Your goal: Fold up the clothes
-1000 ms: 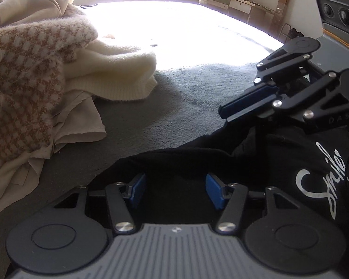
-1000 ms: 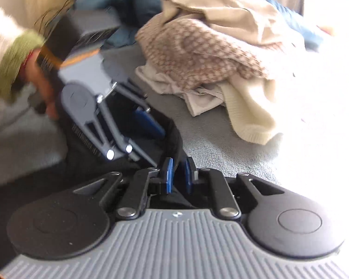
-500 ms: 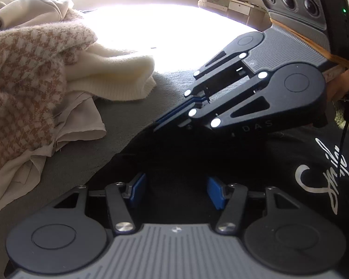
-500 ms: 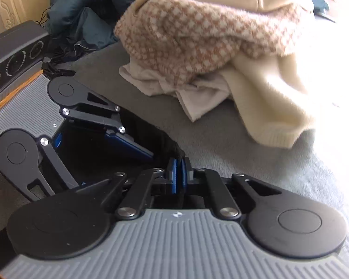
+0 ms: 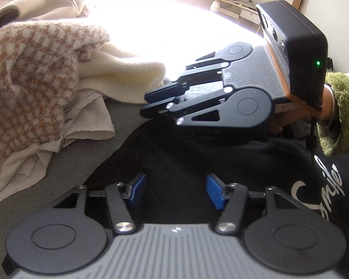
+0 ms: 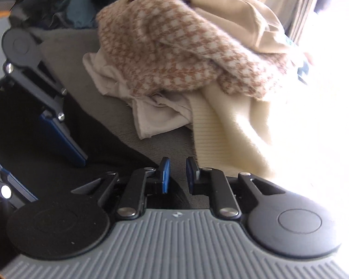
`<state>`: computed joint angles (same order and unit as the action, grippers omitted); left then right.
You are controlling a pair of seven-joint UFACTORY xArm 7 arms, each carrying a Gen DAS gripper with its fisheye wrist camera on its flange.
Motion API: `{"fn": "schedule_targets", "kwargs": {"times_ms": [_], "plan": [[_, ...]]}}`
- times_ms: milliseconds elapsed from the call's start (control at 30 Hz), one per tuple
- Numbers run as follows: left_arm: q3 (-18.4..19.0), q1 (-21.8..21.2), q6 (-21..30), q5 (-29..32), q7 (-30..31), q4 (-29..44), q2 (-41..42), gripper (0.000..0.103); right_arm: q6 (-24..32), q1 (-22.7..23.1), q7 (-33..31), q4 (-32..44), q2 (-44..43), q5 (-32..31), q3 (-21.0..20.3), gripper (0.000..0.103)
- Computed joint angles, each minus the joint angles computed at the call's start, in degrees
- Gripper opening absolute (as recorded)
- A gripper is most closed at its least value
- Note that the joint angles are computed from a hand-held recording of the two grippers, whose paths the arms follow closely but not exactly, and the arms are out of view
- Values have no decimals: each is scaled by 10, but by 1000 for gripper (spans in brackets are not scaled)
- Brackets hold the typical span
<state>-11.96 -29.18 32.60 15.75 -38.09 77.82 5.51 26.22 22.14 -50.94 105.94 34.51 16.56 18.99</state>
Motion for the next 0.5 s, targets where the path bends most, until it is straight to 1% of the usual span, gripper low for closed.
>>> {"fn": "schedule_targets", "kwargs": {"times_ms": [100, 167, 200, 233, 300, 400, 500], "plan": [[6, 5, -2, 13, -30, -13, -19, 61, 47, -10, 69, 43, 11, 29, -9, 16], [8, 11, 12, 28, -42, -14, -24, 61, 70, -16, 100, 61, 15, 41, -13, 16], [9, 15, 20, 35, -47, -14, -25, 61, 87, -24, 107, 68, 16, 53, -8, 16], [10, 19, 27, 42, -54, -14, -26, 61, 109, -34, 110, 76, 16, 66, -2, 16], [13, 28, 33, 47, -72, -23, -33, 61, 128, -46, 107, 70, 6, 86, 2, 16], [13, 43, 40, 10, -56, -41, -48, 59, 144, -55, 110, 55, -8, 111, 1, 16], [8, 51, 51, -23, -30, -62, -69, 57, 183, -60, 91, 77, 3, 139, 14, 16]]}}
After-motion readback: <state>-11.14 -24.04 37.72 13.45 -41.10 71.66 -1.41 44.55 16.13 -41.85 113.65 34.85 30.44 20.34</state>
